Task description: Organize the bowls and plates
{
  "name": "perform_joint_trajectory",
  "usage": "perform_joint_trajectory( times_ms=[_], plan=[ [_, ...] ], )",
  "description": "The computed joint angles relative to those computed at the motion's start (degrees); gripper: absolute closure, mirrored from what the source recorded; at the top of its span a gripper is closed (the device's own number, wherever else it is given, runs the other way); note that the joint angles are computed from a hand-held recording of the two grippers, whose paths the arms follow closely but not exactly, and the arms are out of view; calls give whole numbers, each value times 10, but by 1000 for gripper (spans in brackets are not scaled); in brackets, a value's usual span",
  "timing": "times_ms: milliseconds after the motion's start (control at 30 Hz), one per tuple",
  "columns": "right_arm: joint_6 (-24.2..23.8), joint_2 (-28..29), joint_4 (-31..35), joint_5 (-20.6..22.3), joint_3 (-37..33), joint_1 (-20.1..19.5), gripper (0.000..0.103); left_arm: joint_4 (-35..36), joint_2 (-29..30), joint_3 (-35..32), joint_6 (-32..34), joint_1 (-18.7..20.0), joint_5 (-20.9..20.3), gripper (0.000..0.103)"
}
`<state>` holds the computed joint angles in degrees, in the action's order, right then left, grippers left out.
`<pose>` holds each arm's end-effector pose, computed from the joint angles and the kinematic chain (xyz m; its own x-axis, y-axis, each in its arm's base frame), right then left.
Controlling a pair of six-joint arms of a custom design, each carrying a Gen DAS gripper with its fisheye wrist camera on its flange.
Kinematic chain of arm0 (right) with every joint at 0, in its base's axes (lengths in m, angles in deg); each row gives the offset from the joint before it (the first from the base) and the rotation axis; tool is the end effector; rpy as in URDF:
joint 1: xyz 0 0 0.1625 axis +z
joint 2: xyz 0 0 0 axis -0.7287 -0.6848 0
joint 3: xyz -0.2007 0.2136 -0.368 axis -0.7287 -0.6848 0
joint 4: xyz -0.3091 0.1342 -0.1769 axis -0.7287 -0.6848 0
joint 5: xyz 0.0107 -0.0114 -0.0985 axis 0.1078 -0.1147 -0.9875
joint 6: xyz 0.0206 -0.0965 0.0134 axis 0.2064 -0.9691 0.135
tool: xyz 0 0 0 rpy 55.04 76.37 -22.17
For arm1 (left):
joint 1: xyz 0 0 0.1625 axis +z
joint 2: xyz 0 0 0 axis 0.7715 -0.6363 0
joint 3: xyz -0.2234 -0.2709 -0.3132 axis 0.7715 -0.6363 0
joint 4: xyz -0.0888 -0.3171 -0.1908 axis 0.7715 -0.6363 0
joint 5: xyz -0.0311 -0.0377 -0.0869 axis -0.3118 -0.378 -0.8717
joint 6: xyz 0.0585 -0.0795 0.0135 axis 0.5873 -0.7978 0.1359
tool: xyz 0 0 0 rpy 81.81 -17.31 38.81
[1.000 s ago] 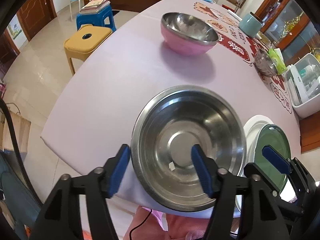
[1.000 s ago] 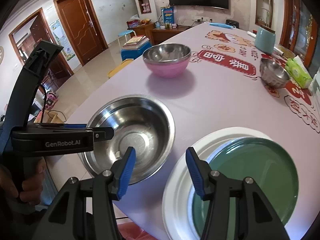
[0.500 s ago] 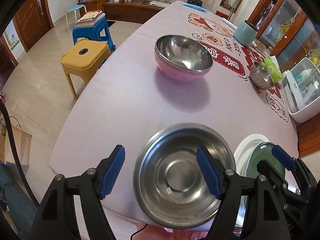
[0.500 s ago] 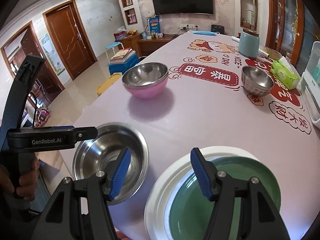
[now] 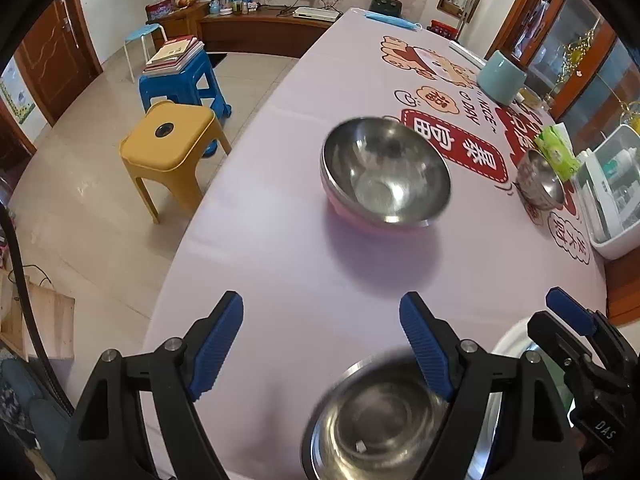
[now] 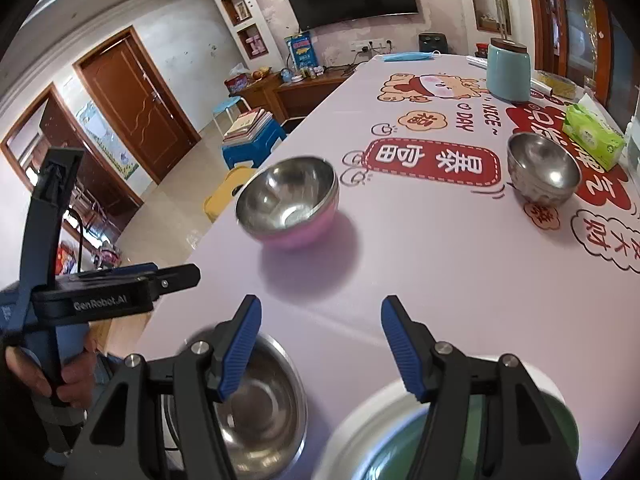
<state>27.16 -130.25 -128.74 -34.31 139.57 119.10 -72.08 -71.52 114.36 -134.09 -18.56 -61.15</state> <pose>-0.0294 -0.5116 0.3409 -0.7613 -0.5636 0.3206 -0.6277 0.7645 -0.1466 -0.3572 -0.4625 -0.0606 -0.7259 -0.4266 -0.5396 -0.0394 0.8089 -0.5866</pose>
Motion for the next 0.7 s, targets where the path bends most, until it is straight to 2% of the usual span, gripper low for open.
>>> perform_joint_trajectory(
  times_ms=[200, 367, 700],
  plan=[
    [43, 43, 15, 7, -36, 17, 40, -4, -5, -23, 43, 28, 14, 23],
    [73, 75, 20, 15, -62, 26, 40, 30, 0, -63, 79, 52, 26, 23],
    [137, 130, 42, 16, -102, 33, 40, 73, 18, -118, 98, 92, 29, 23]
  ],
)
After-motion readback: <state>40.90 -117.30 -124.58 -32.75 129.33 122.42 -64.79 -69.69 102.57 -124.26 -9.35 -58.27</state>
